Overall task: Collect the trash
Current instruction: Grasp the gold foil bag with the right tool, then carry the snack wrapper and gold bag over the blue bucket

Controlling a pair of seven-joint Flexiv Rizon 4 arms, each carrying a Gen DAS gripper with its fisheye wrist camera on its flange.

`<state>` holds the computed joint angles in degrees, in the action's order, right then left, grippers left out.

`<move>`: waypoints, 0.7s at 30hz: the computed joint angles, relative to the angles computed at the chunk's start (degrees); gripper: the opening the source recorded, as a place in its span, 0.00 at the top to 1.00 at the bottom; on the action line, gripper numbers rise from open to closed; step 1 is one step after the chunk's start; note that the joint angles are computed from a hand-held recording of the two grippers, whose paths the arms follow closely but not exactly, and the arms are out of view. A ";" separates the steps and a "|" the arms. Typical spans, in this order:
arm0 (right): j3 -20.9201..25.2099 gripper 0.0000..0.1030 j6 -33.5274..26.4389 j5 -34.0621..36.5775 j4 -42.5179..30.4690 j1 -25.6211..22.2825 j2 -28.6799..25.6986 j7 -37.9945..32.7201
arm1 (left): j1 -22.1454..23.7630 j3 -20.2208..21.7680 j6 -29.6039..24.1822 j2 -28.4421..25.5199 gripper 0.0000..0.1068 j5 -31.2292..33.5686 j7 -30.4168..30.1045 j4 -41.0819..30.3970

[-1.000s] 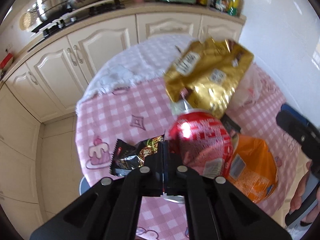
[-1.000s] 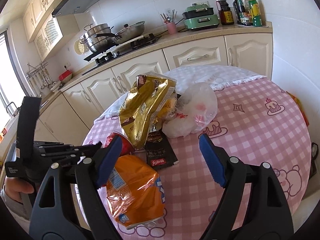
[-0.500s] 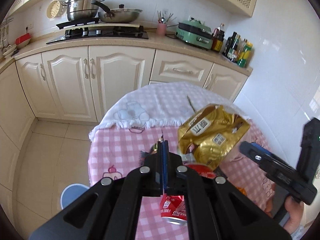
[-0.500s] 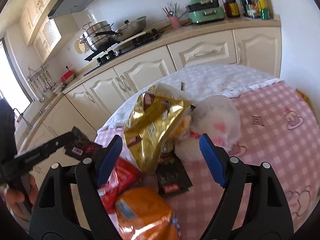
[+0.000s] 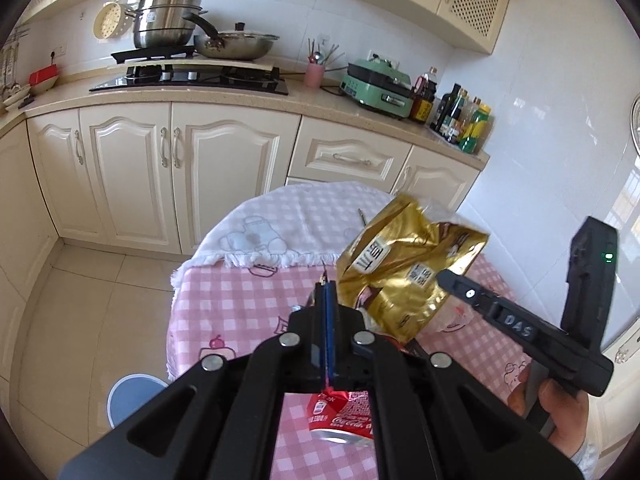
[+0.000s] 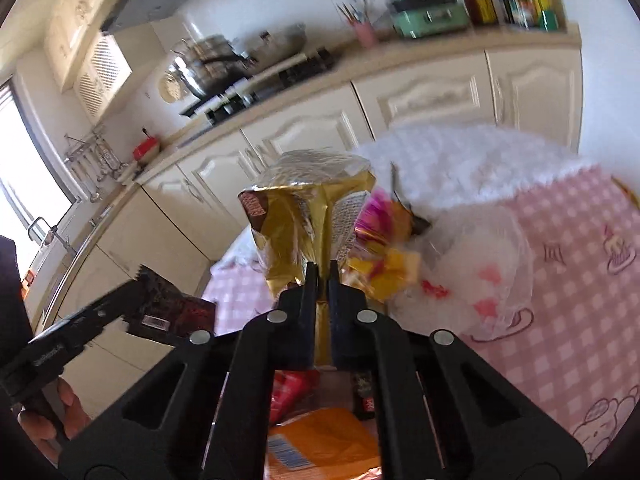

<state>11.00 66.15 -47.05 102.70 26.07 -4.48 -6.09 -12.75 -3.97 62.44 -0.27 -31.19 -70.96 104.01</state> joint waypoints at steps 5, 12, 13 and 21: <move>-0.37 0.95 -1.17 -9.81 -3.78 2.04 -1.11 3.81 | 0.39 1.60 1.67 2.96 1.00 -2.79 1.88 2.94; -0.05 0.95 -1.56 -7.38 -14.75 9.41 -9.71 -4.75 | 2.69 5.40 2.14 6.89 1.00 -5.56 3.76 7.62; 0.06 0.95 -1.50 -5.88 -16.98 10.90 -11.92 -6.83 | 3.31 6.15 1.96 7.47 1.00 -5.76 4.03 8.49; 2.84 0.95 -6.63 8.47 -35.99 19.33 -30.17 -24.43 | 10.45 11.40 0.07 8.67 1.00 -5.68 4.01 14.67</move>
<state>13.84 59.51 -38.59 66.72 45.40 -34.65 -30.53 -2.31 7.42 62.51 8.39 -36.87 -66.95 118.68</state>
